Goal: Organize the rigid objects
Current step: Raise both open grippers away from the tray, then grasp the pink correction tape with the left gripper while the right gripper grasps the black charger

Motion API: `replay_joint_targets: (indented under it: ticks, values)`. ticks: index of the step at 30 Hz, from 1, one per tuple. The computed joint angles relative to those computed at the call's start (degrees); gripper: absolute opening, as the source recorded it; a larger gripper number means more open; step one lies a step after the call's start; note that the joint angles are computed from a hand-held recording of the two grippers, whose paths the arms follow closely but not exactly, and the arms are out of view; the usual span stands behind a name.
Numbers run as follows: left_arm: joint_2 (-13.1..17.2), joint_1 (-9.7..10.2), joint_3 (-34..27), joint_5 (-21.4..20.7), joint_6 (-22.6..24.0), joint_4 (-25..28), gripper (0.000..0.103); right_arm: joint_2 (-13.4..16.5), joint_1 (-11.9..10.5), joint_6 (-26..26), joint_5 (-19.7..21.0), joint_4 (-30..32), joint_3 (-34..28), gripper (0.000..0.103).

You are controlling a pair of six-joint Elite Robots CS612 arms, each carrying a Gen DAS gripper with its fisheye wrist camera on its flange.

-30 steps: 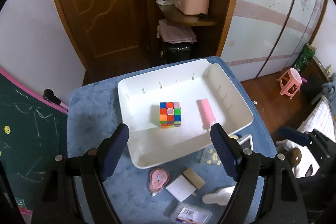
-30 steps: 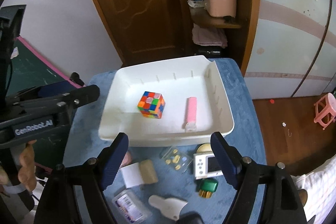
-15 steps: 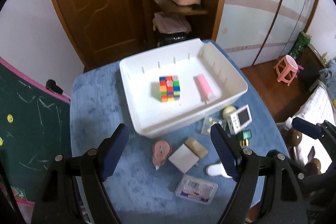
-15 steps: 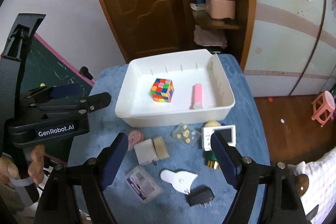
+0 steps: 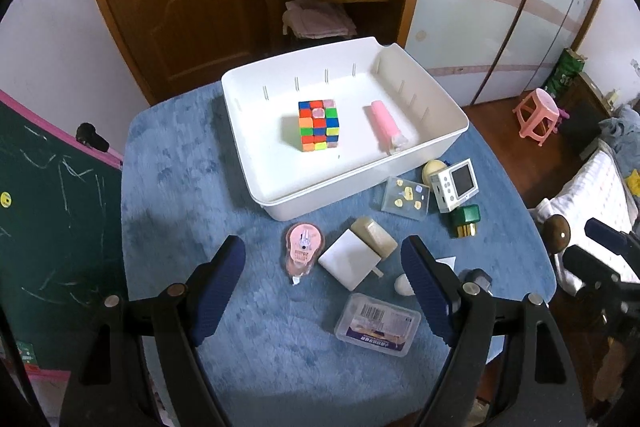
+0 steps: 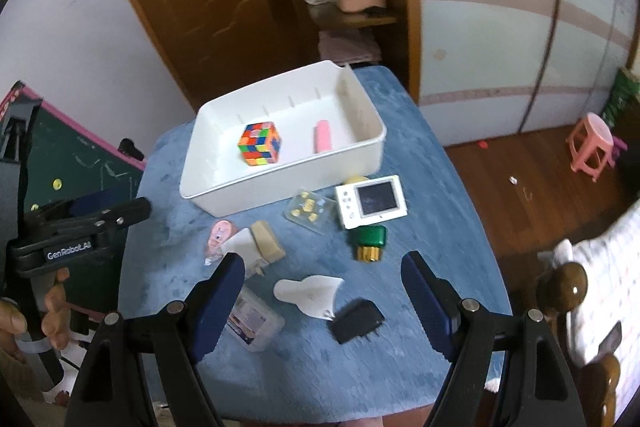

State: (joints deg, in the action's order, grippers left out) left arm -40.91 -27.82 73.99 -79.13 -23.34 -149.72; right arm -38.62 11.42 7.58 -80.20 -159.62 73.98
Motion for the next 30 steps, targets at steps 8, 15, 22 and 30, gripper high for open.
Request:
replay_joint_targets:
  ticks: [8, 15, 22, 30]
  values:
    - [1.28, 0.58, -0.22, -2.41, 2.68, 4.33, 0.083, 0.08, -0.18, 1.39, -3.33, -1.42, 1.37, 0.081]
    - [2.97, 1.37, -1.23, -3.60, 1.66, 8.20, 0.083, 0.93, -0.92, 3.37, -2.23, 0.62, 1.90, 0.081]
    - [5.53, 2.00, -3.90, -3.18, 3.11, 11.36, 0.083, 2.25, -0.98, 2.73, -1.08, 1.32, 3.11, 0.081]
    - [9.26, 2.90, -7.89, -5.48, 4.97, 15.12, 0.083, 5.44, 0.08, -2.62, -1.73, 2.38, 2.14, 0.081]
